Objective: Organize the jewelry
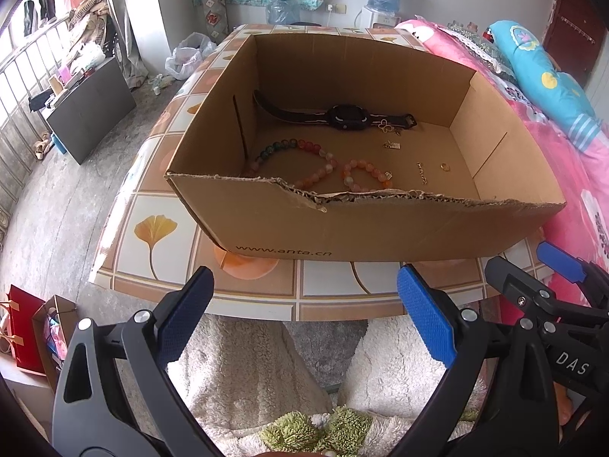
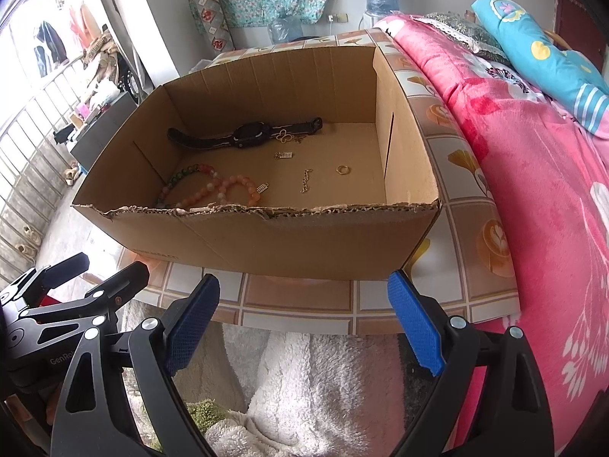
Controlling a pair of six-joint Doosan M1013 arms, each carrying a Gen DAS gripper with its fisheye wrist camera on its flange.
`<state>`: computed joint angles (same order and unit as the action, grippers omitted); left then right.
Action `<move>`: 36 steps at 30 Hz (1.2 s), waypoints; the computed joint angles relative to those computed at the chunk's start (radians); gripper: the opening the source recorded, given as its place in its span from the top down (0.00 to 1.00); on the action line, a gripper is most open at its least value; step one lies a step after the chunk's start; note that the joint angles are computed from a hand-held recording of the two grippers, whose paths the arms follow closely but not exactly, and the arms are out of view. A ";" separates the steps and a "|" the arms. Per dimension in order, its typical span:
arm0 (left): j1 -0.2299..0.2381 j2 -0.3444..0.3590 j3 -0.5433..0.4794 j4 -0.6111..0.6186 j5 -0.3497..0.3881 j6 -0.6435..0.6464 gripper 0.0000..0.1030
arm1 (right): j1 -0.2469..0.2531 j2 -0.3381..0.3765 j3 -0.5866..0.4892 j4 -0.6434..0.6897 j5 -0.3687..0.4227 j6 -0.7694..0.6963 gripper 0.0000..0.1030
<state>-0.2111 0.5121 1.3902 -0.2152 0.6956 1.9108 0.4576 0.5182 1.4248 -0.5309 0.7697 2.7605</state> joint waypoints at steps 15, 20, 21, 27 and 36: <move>0.002 0.005 -0.004 -0.006 0.010 -0.001 0.10 | -0.001 0.003 -0.004 0.013 0.006 -0.010 0.15; 0.002 0.005 -0.004 -0.005 0.010 -0.001 0.10 | -0.002 0.003 -0.004 0.013 0.005 -0.011 0.15; 0.002 0.005 -0.004 -0.005 0.010 0.000 0.10 | -0.002 0.003 -0.004 0.013 0.006 -0.011 0.15; 0.002 0.005 -0.006 -0.006 0.015 0.001 0.10 | -0.002 0.003 -0.003 0.013 0.005 -0.011 0.15; 0.000 0.005 -0.007 -0.002 0.013 0.003 0.10 | -0.003 0.002 -0.002 0.014 0.002 -0.011 0.15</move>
